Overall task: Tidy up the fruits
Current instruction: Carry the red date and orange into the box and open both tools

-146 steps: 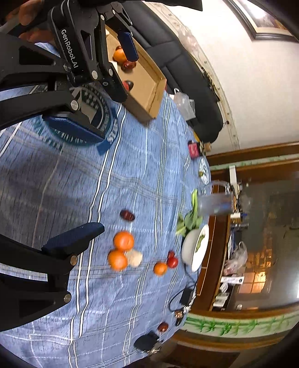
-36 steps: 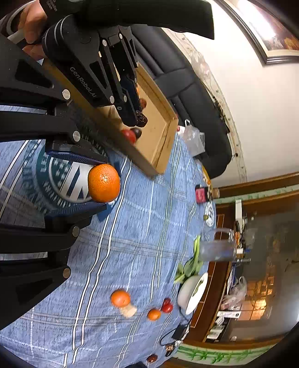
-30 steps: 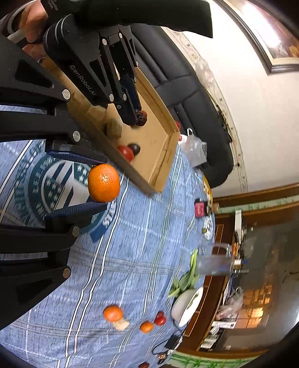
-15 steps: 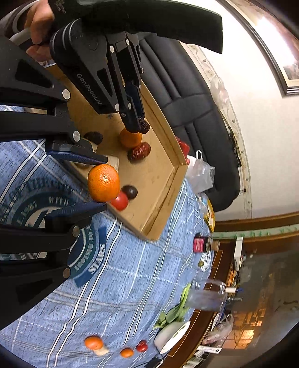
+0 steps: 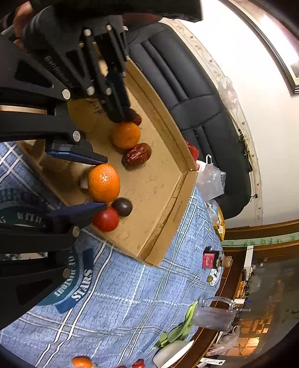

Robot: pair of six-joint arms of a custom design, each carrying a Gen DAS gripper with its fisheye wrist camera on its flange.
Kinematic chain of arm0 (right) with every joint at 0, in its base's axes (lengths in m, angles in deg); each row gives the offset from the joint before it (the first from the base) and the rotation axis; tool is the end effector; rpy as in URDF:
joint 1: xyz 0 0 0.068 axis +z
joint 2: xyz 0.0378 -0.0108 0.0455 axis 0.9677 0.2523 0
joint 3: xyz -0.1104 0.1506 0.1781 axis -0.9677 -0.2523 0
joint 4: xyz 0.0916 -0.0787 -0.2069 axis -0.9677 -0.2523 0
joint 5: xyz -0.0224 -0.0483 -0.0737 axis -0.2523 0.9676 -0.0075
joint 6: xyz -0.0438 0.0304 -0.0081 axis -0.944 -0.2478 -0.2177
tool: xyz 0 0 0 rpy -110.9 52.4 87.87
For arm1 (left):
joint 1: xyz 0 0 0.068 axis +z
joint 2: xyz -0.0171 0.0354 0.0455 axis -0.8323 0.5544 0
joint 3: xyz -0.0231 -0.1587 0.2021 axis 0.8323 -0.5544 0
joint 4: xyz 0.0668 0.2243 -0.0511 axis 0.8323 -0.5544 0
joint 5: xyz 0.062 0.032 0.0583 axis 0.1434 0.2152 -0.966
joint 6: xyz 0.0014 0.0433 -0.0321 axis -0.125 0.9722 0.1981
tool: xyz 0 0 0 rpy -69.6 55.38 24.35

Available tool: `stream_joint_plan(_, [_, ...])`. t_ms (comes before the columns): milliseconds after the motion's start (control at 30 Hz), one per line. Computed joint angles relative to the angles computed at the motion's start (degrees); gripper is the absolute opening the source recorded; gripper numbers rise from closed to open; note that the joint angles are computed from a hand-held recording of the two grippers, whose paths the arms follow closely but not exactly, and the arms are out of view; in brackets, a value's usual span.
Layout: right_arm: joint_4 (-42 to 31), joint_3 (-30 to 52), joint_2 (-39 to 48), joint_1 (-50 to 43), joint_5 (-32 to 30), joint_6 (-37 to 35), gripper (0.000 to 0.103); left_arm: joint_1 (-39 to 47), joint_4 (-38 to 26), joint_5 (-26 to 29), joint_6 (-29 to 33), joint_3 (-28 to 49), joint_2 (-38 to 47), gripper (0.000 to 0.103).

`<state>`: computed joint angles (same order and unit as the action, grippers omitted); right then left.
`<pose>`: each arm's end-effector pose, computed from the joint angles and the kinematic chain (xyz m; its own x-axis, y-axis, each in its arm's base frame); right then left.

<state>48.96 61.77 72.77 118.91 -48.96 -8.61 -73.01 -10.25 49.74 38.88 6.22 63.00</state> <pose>0.2017 0.1681 0.0275 -0.6777 0.2169 -0.7026 0.1282 0.9757 0.1775 0.2676 -0.0865 0.0332 -0.6232 0.4658 -0.6282 0.5729 0.8187 0.0388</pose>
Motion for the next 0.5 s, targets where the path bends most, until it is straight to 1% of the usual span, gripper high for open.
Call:
stream_joint_plan(67, [-0.9, 1.5, 0.2, -1.6, -0.7, -2.2, 0.037, 0.0, 0.2, -0.5, -0.5, 0.0, 0.2, 0.019])
stream_joint_plan(133, [-0.7, 2.9, 1.7, -3.5, -2.7, -3.5, 0.037, -0.2, 0.5, -0.9, -0.6, -0.2, 0.1, 0.026])
stream_joint_plan(200, [-0.6, 5.1, 4.1, -5.3, -5.0, -4.7, 0.038, -0.5, 1.1, -2.3, -1.1, -0.4, 0.1, 0.04])
stream_joint_plan(233, [-1.1, 5.9, 5.1, -5.8, -5.4, -5.0, 0.038, -0.3, 1.0, -2.9, -1.4, -0.3, 0.1, 0.043])
stream_joint_plan(267, [0.4, 6.1, 6.2, -6.3, -5.6, -5.6, 0.038, 0.0, 1.0, -2.9, -1.6, -0.1, 0.2, 0.05])
stream_joint_plan(300, [1.6, 5.5, 6.3, -6.3, -5.5, -5.9, 0.038, 0.6, 0.4, -2.7, -2.0, 0.3, 0.2, 0.059])
stream_joint_plan(333, [1.7, 5.3, 6.2, -6.4, -5.6, -5.8, 0.038, 1.3, -0.9, -2.1, -2.5, 1.0, 0.2, 0.063])
stream_joint_plan(400, [4.5, 3.2, 5.7, -7.1, -7.2, -5.1, 0.037, 2.6, -2.1, -0.4, -3.2, 1.6, -0.1, 0.075])
stream_joint_plan(467, [7.5, 0.9, 5.0, -7.2, -8.4, -4.1, 0.037, 2.8, -0.6, -0.7, -3.6, 1.0, -0.4, 0.08])
stream_joint_plan(500, [8.0, 0.5, 4.8, -7.0, -8.3, -3.9, 0.037, 2.7, 0.5, -1.1, -3.8, 0.5, -0.4, 0.081])
